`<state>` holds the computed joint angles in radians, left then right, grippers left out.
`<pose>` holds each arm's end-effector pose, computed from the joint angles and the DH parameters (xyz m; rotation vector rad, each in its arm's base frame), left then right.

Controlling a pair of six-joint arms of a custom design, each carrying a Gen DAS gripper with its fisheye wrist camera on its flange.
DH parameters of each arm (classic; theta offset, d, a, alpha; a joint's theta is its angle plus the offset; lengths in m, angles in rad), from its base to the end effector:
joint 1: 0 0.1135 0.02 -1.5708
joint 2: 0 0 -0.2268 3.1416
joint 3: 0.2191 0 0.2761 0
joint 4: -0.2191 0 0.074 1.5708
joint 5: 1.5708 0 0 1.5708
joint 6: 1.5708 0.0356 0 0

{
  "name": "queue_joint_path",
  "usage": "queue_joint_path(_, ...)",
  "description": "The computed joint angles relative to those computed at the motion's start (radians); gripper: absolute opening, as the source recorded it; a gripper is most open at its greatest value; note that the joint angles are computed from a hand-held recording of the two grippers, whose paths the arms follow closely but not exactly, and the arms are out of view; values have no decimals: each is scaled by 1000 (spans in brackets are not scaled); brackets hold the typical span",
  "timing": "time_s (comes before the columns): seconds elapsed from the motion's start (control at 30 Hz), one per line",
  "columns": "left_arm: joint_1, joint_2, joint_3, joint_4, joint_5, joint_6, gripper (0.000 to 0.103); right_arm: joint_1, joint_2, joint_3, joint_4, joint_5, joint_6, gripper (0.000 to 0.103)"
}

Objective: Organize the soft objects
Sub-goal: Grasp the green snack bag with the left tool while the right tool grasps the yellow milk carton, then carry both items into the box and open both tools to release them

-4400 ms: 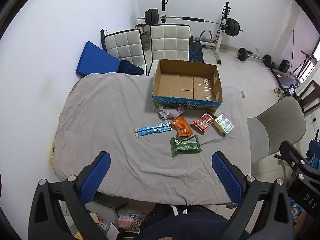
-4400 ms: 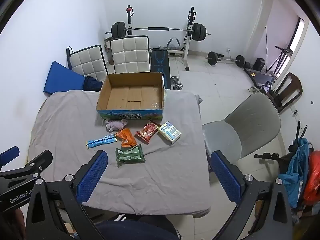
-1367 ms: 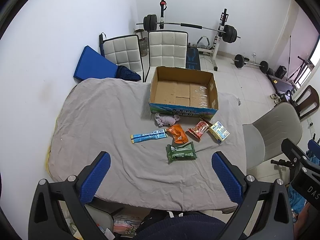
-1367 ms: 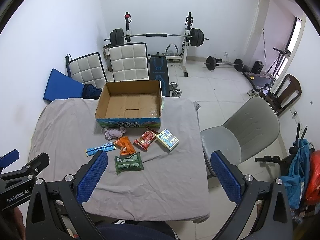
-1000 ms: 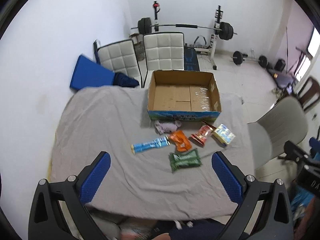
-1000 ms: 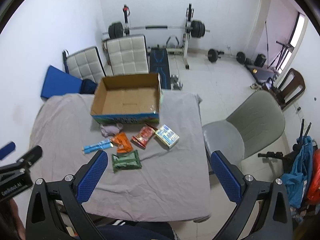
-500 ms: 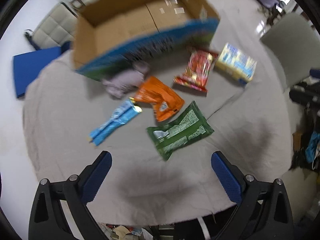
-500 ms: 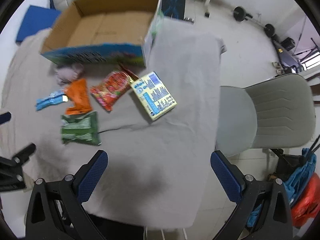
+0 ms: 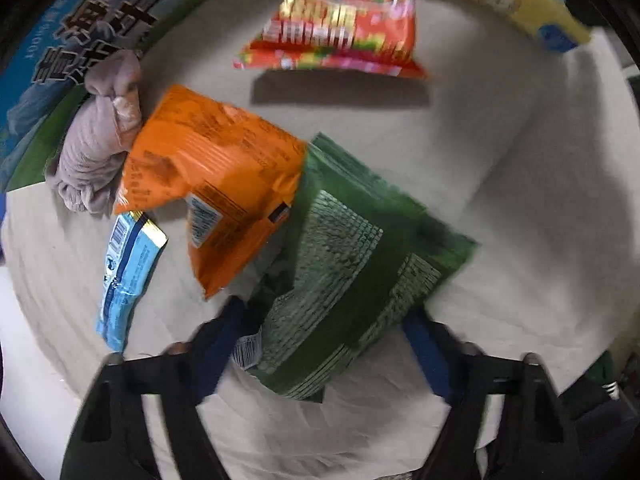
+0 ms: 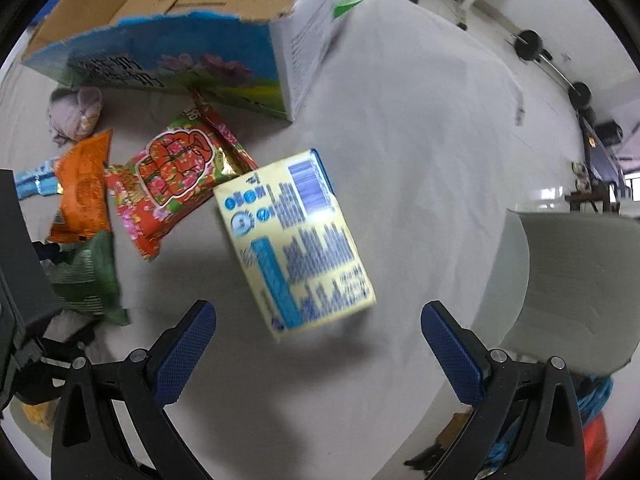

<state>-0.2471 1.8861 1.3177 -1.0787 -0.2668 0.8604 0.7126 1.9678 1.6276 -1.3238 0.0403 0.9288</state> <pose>0.3334 -0.0744 0.1266 -1.5743 -2.5173 -0.3456 0.2821 0.2418 0.1802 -0.3320 -3.0862 0.1486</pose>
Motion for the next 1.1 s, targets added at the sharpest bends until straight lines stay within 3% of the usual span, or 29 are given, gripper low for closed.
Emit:
queue_joint_path(0.07, -4, 14, 9, -8, 21, -51, 53, -23, 30, 1, 38, -16, -51, 103)
queue_joint_path(0.2, 54, 65, 131, -157, 81, -250, 46, -79, 80, -7, 99, -101, -71, 74)
queue_joint_path(0.33, 131, 98, 194, -274, 179, -477, 46, -116, 12, -118, 182, -207, 17, 71)
queue_joint_path(0.43, 172, 78, 148, -266, 229, -539, 46, -96, -68, -235, 251, -313, 115, 71)
queue_joint_path(0.53, 209, 92, 152, -278, 270, -531, 50, -39, -127, -329, 321, -364, 202, 72)
queue_joint_path(0.6, 231, 123, 197, -343, 301, -499, 50, -19, -134, -357, 356, -392, 221, 72)
queue_joint_path(0.7, 245, 101, 131, -334, 348, -454, 50, -6, -161, -409, 435, -391, 270, 82)
queue_joint_path(0.87, 209, 103, 152, -329, 275, -415, 50, 12, -170, -429, 485, -340, 356, 84)
queue_joint_path(0.93, 154, 109, 114, -263, 261, -430, 50, 4, -165, -385, 423, -332, 360, 83)
queue_joint_path(1.1, 143, 17, 16, -183, 273, -464, 34, 19, -110, -385, 424, -344, 353, 73)
